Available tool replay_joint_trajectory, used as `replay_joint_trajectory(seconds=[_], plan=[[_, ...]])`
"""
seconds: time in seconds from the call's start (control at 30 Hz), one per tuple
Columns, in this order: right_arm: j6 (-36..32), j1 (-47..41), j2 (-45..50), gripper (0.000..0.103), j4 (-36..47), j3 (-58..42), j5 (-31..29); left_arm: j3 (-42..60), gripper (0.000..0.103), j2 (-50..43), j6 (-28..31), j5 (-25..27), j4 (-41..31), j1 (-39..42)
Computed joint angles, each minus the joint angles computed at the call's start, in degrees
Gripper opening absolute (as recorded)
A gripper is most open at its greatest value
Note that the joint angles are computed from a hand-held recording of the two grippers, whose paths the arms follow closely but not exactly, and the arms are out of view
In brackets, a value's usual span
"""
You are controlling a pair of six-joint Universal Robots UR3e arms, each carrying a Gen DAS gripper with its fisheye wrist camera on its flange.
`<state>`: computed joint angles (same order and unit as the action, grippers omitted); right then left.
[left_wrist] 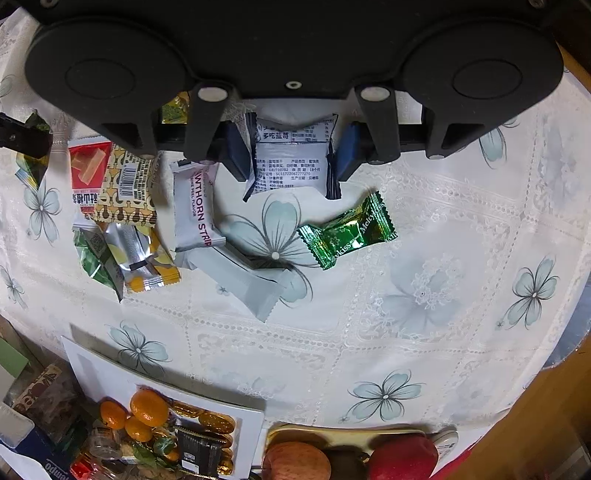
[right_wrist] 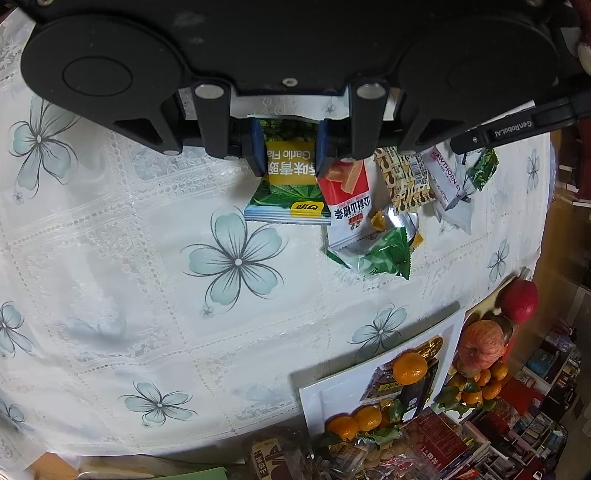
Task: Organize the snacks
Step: 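Grasp the white candy packet with the left tool while the right tool grasps the green garlic packet, then carry both held packets back over the gold tray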
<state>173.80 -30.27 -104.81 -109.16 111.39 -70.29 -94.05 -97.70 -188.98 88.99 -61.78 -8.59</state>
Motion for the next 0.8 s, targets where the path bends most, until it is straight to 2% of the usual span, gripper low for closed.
replay_joint_trajectory(seconds=[0.13,0.27,0.33,0.43,0.6,0.8], plan=[[-0.16,0.83,-0.22,0.029,-0.98,0.50,-0.65,-0.60,0.058,-0.49,0.33,2.63,1.36,-1.74],[-0.38,1.40,-0.74,0.029,-1.34,0.95,-0.72,-0.15,0.057,-0.84,-0.03,2.59,1.18,-1.82],[-0.48,1.62,-1.05,0.029,-1.31,1.00,-0.47,-0.41,0.053,-0.54,-1.49,2.25,1.44,-1.35],[-0.71,1.64,-2.47,0.029,-1.17,1.40,0.07,-2.73,0.051,1.43,-1.36,-2.64,2.65,1.28],[-2.20,0.24,-7.30,0.029,-0.80,3.13,1.63,-5.67,0.051,5.77,-0.84,-1.52,6.02,0.07],[-7.20,-5.69,-18.08,0.029,5.99,6.22,5.74,-11.40,0.051,17.45,3.64,-6.60,3.17,1.43]])
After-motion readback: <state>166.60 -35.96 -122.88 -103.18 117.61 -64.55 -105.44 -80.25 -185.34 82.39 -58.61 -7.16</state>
